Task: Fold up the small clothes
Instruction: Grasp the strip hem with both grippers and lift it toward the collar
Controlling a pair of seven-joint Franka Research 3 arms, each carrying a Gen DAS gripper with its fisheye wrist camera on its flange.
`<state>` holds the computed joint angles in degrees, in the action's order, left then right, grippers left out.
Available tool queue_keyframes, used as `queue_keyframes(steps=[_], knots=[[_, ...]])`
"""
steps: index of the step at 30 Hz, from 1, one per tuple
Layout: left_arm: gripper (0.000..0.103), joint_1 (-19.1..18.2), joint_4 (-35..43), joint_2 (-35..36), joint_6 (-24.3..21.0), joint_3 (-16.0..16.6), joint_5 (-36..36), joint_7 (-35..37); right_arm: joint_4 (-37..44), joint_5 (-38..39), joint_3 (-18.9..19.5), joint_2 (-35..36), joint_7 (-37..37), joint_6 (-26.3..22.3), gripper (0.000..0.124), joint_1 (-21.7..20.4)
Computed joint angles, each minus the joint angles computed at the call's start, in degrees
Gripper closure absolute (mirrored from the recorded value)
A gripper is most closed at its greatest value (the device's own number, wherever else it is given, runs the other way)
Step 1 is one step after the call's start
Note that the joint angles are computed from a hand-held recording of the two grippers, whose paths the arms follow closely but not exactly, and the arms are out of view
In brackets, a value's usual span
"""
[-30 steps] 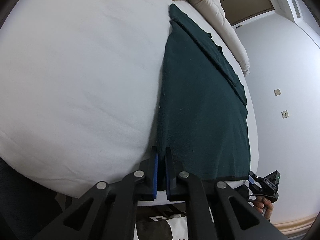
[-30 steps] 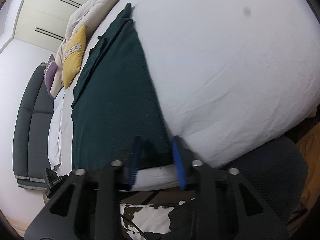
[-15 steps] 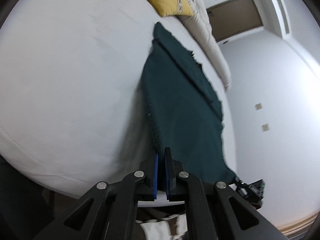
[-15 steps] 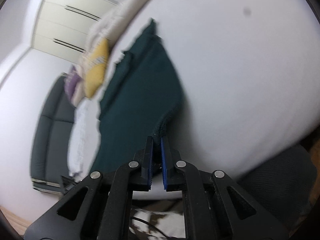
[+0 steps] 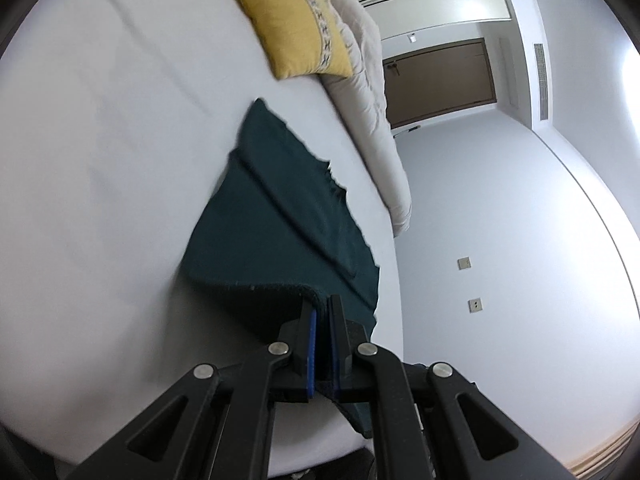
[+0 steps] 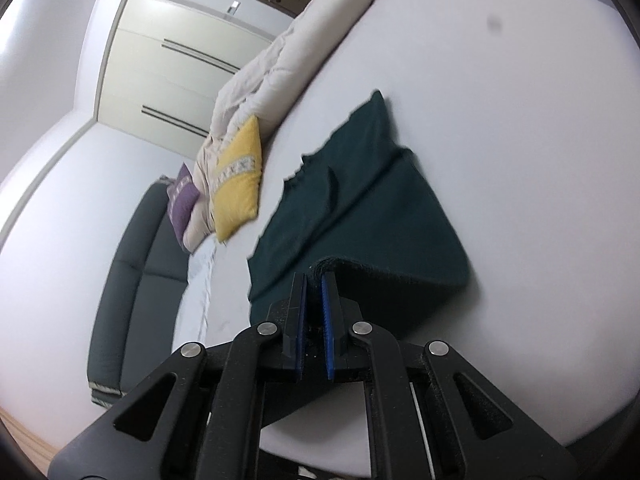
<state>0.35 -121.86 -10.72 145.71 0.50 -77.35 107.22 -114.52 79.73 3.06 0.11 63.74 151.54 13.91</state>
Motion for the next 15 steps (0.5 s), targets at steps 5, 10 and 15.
queue_keyframes(steps=[5, 10, 15], knots=[[0.097, 1.5, 9.4, 7.9, 0.4, -0.7, 1.1, -1.4, 11.3, -3.7, 0.7, 8.3, 4.6, 1.5, 0.118, -0.9], [0.097, 4.5, 19.5, 16.6, 1.1, -3.4, 4.9, -4.8, 26.2, -13.1, 2.1, 19.4, 14.0, 2.4, 0.118, -2.2], [0.097, 7.2, 30.3, 25.8, 1.0, -5.9, 11.4, -10.2, 42.1, -23.3, 2.0, 31.4, 24.5, 2.0, 0.118, -2.3]])
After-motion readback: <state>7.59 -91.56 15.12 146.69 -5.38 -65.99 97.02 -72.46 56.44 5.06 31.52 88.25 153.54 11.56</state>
